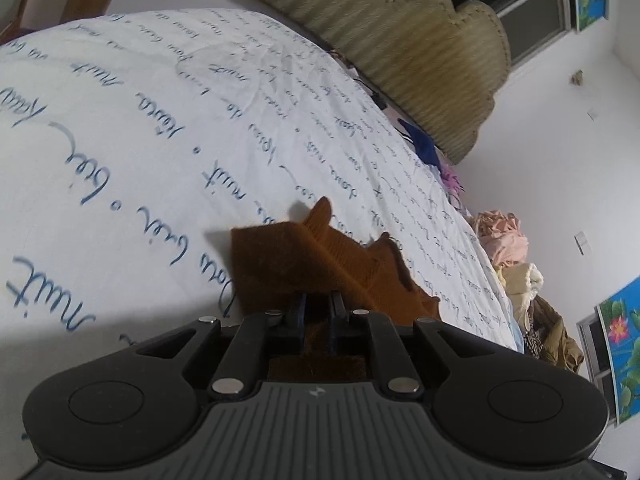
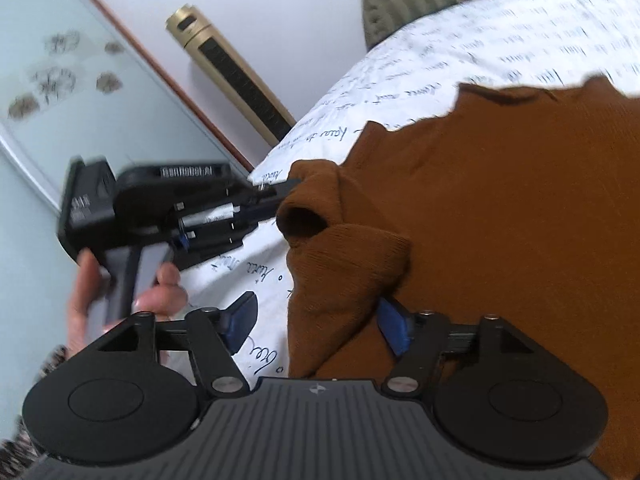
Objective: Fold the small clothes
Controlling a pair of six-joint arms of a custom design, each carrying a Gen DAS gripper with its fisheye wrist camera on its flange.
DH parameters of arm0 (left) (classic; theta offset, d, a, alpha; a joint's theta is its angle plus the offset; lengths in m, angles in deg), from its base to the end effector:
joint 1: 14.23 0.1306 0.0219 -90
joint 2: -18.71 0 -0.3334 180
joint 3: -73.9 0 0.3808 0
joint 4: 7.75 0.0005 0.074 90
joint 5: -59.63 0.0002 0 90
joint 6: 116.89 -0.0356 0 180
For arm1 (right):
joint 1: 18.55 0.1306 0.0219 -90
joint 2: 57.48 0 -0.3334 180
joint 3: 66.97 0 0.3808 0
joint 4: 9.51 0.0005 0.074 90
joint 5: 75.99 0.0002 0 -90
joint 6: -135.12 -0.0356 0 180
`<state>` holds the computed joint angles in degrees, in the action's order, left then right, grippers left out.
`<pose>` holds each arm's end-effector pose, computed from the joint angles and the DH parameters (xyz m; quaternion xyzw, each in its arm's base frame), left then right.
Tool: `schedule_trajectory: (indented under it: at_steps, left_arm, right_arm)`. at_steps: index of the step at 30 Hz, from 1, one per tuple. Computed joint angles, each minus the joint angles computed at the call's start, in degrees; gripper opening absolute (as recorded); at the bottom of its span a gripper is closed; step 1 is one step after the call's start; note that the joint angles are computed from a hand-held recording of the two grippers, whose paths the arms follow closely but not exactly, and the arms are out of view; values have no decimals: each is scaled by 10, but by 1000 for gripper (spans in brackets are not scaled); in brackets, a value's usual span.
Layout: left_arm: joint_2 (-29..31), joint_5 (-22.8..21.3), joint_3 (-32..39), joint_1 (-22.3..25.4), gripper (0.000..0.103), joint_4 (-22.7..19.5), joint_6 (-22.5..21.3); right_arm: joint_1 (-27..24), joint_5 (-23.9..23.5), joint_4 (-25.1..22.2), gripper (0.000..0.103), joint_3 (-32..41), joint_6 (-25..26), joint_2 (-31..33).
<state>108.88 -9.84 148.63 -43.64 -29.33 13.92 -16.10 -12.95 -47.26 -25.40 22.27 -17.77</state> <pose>0.4079 -0.2448 0.2978 -0.0084 0.8842 -0.3829 0.2673 0.2307 0.0255 0.2938 0.0490 0.8711 0.2994 0.3861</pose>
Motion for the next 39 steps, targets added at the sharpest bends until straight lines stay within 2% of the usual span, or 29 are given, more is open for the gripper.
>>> schedule_trajectory:
  at_steps: [1,3,4,5,6,7,8,10,14,18,20,22,23,27,31,35,39]
  left_arm:
    - [0,1,2,2,18,0,-5]
    - [4,-19,9,3,39,-5,-12]
    - [4,-34,8,3,57,-2,-7]
    - [2,-44,2,4,63,14,4]
    - [0,-45,-4,7,63,28,14]
    - [2,-40,-4,10,63,32,20]
    - [8,-29,2,12,63,28,21]
    - [22,-23,16,8,63,10,16]
    - [39,-28,33,-2,63,-18,6]
    - [51,-34,44,-3,61,-34,17]
    - [61,-37,59,-2,29,-58,16]
    - [71,-34,75,1,18,-84,16]
    - [72,-39,79,0,17,-94,15]
    - [59,-39,76,-7,15,-81,19]
    - [63,-50,113,-34,15,-93,5]
    - [82,-62,164,-69,15,-112,-11]
    - [107,-75,210,-109,15,-131,-26]
  right_arm:
    - [15,20,6,67,3,1,5]
    - [43,55,21,67,7,4,19]
    - [57,79,22,64,12,5,28]
    - [71,102,22,56,18,5,39]
    - [80,117,27,50,21,8,47]
    - [88,131,28,34,26,10,57]
    - [91,140,24,23,33,10,68]
    - [88,134,29,20,39,3,82]
    - [103,152,20,19,40,24,72]
    - [96,140,13,19,34,25,60]
    - [100,140,18,19,32,33,60]
    - [106,146,17,17,34,40,58]
    - [109,146,17,16,34,42,57]
    - [123,167,21,15,32,58,40]
    - [135,195,19,14,29,85,7]
    - [121,215,8,14,22,101,-39]
    - [82,214,-14,14,11,109,-95]
